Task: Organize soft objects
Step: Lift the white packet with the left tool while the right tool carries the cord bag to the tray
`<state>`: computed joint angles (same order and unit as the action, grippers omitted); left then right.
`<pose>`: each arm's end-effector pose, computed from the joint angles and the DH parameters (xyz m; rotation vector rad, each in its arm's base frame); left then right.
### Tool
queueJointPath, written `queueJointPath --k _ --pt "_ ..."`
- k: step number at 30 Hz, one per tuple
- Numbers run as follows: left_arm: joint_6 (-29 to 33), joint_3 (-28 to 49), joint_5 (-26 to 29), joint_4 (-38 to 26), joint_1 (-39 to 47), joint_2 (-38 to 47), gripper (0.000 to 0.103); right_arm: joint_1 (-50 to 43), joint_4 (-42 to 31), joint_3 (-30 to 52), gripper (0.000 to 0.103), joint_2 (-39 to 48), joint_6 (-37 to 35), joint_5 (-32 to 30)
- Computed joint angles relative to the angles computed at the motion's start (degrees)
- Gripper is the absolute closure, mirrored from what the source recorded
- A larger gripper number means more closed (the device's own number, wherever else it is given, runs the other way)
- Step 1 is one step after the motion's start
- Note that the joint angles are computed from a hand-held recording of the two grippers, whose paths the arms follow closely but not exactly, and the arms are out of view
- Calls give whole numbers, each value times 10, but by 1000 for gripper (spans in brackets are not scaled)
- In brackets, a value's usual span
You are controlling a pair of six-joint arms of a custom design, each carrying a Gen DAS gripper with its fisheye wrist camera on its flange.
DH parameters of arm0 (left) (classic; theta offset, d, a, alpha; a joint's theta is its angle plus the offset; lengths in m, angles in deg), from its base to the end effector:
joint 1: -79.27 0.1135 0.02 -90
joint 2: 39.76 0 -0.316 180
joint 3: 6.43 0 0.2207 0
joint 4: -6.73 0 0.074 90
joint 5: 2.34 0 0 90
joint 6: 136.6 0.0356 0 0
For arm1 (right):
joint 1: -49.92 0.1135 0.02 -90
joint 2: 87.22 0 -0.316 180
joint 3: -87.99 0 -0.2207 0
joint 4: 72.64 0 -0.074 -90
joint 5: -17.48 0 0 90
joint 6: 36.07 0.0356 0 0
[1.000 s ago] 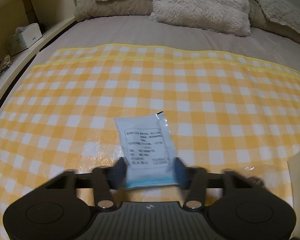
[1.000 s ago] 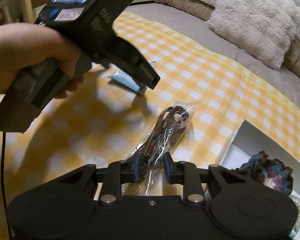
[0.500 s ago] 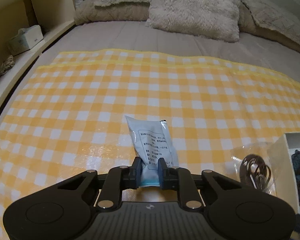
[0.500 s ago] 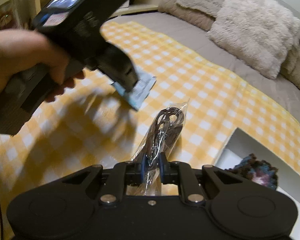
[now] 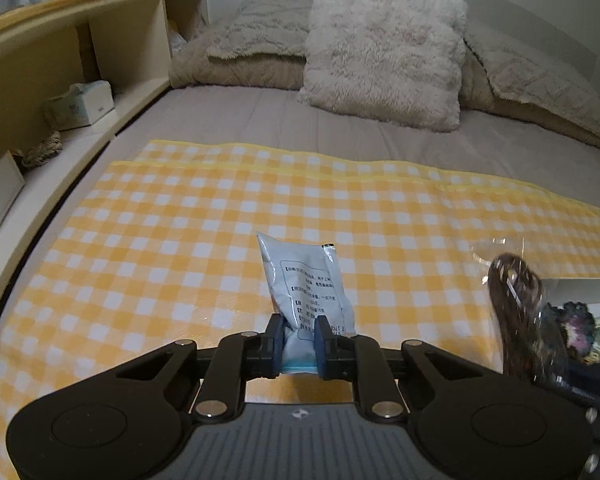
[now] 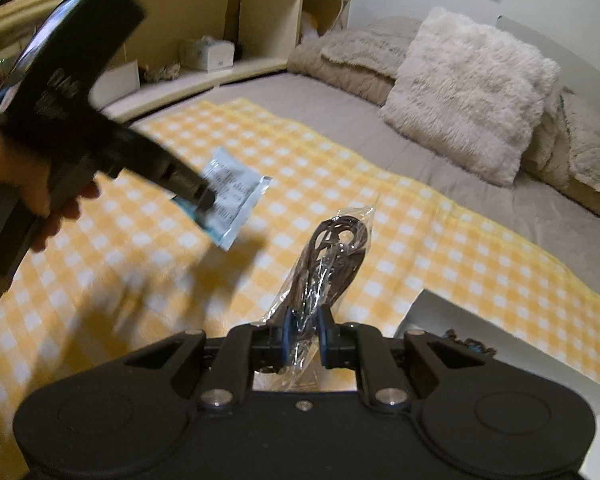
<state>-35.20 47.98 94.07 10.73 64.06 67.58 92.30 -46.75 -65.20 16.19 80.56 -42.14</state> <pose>0.3069 -0.0875 0.1566 0.6073 2.3471 -0.1658 0.1678 0.1287 0.1252 -0.0940 2.3005 -0.0493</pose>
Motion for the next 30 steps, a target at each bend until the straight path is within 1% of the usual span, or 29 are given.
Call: queueJointPath --k 5,10,14,19,25,30 --pt "4 -31 24 -14 16 -68 86 22 -43 -1 89 -57 16 35" --pt "12 -54 46 -24 21 -125 86 54 -95 -9 89 -119 49 79" --pt "13 -69 70 -31 25 -160 86 72 -138 -12 89 -167 67 109" --pt "5 -89 87 -32 20 -195 86 95 -203 -11 89 -227 95 140" --pt "-11 -102 106 -30 14 -223 86 139 -305 -1 89 -290 150 189" --pt "-31 -108 124 -26 2 -246 87 186 -424 12 89 -353 216 236"
